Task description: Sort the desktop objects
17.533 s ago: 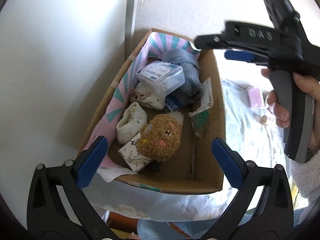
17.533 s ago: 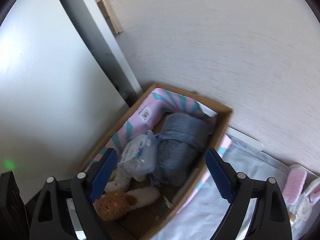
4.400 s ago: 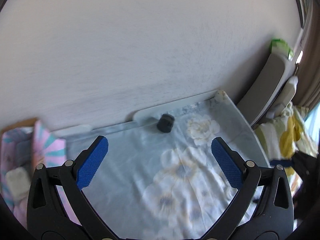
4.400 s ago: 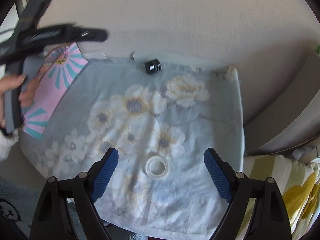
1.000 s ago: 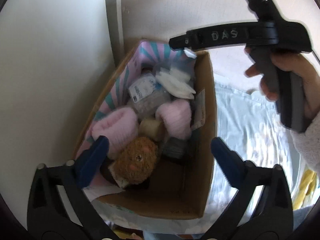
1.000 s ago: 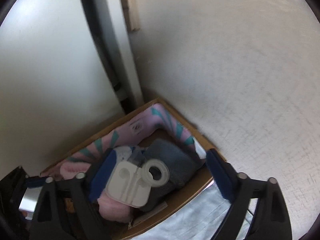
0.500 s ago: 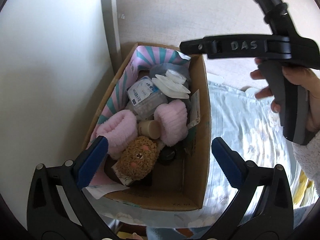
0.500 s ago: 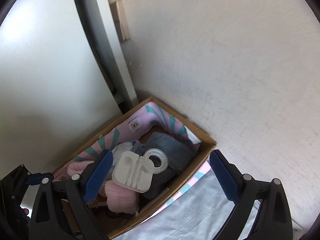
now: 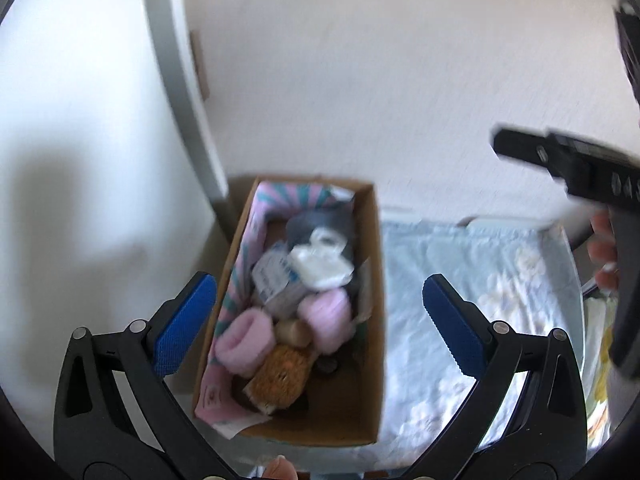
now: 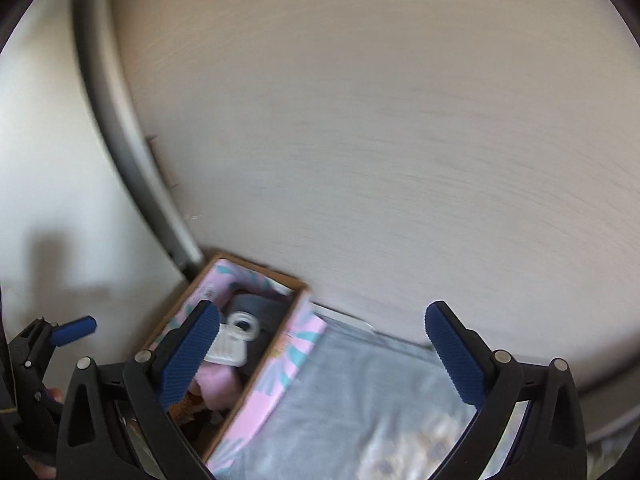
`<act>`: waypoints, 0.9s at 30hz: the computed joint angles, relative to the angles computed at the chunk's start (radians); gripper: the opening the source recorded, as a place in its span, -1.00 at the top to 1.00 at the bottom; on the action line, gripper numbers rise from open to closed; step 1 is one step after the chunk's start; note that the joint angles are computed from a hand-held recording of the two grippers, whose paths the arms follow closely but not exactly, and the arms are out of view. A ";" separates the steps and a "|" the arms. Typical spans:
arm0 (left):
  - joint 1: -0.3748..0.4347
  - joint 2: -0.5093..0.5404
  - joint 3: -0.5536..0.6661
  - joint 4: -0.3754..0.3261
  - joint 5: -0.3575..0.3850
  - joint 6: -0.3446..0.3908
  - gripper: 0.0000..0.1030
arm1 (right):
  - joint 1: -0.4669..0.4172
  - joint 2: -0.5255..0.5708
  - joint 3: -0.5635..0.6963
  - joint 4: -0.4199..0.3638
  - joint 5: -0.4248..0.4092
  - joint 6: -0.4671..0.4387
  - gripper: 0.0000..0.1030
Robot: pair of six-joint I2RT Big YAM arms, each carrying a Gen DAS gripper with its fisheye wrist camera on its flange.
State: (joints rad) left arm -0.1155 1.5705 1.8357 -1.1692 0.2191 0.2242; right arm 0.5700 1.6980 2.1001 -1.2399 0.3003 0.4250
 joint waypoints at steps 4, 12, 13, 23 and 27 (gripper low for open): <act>-0.049 0.001 0.036 -0.003 -0.061 -0.029 -1.00 | -0.005 -0.085 -0.084 -0.015 0.053 0.111 -0.99; -0.102 -0.019 0.042 0.004 -0.080 -0.035 -1.00 | 0.022 -0.190 -0.194 -0.107 0.194 0.279 -0.99; -0.107 -0.021 0.040 0.003 -0.082 -0.030 -1.00 | 0.024 -0.199 -0.209 -0.111 0.197 0.297 -0.99; -0.150 -0.044 -0.002 0.008 -0.078 -0.005 -1.00 | 0.061 -0.291 -0.337 -0.177 0.244 0.471 -0.99; -0.160 -0.042 -0.004 -0.004 -0.070 -0.011 -1.00 | 0.060 -0.300 -0.354 -0.190 0.241 0.488 -0.99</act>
State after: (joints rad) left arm -0.2757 1.5281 1.8319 -1.1730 0.1493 0.2135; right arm 0.6300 1.3980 1.7457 -1.4294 0.5417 0.9128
